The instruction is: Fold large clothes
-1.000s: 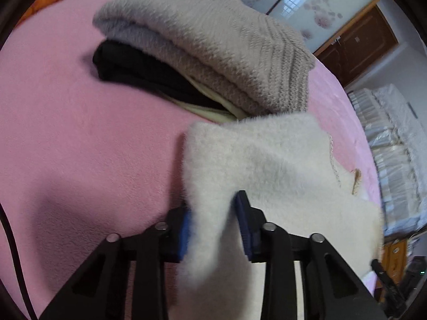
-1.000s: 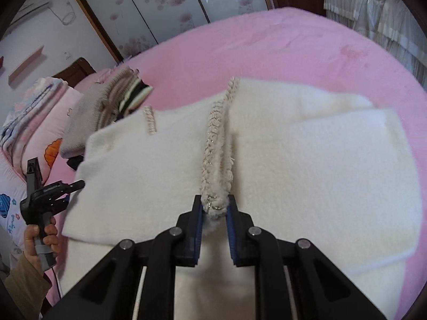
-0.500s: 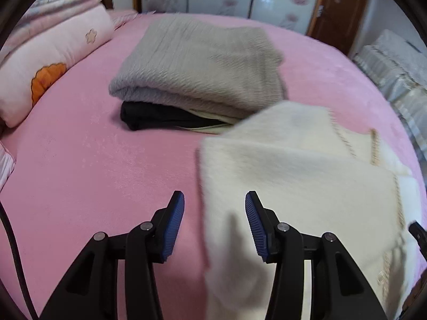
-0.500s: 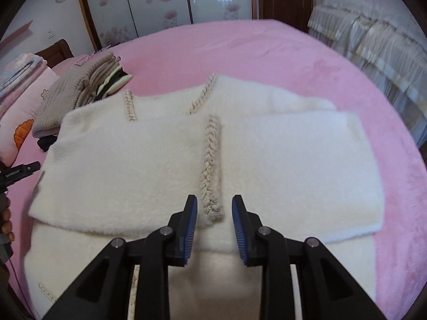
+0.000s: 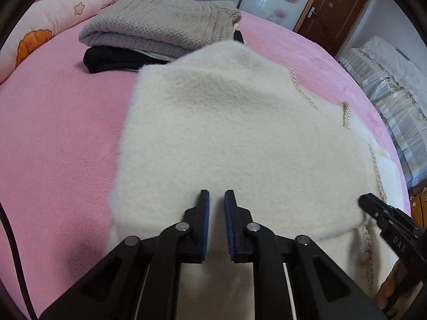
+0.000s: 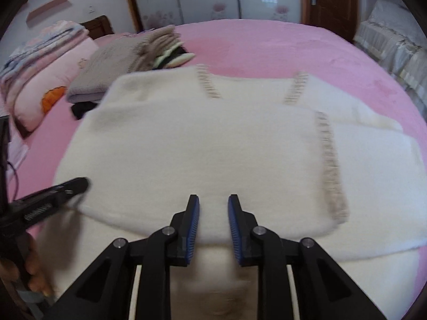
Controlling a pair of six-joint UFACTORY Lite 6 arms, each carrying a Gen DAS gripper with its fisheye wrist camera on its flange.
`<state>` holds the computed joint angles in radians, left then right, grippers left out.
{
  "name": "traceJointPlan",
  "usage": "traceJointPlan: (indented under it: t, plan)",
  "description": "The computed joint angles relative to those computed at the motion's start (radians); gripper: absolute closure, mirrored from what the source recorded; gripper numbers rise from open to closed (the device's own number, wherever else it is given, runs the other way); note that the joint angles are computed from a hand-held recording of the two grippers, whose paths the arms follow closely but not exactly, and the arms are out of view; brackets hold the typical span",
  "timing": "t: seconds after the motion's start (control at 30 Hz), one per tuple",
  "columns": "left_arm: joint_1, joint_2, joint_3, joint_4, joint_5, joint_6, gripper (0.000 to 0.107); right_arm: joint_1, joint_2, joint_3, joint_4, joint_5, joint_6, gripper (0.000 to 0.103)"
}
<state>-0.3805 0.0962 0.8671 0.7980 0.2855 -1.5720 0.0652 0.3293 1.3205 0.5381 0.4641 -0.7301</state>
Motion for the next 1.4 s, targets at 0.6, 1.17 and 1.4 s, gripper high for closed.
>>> traceJointPlan:
  t: [0.6,1.17,1.4]
  plan:
    - [-0.073,-0.029,0.061,-0.11,0.184,0.124,0.06,-0.193,0.05,0.138,0.012,0.225,0.051,0.1]
    - [-0.528,-0.16,0.498,-0.101,0.842,0.088,0.02,-0.403,-0.381,0.103,0.014,0.537,0.03,0.066]
    - [-0.784,-0.1,0.763,-0.049,1.139,0.024,0.015,-0.632,-0.476,0.202,0.116,0.776,-0.096,0.054]
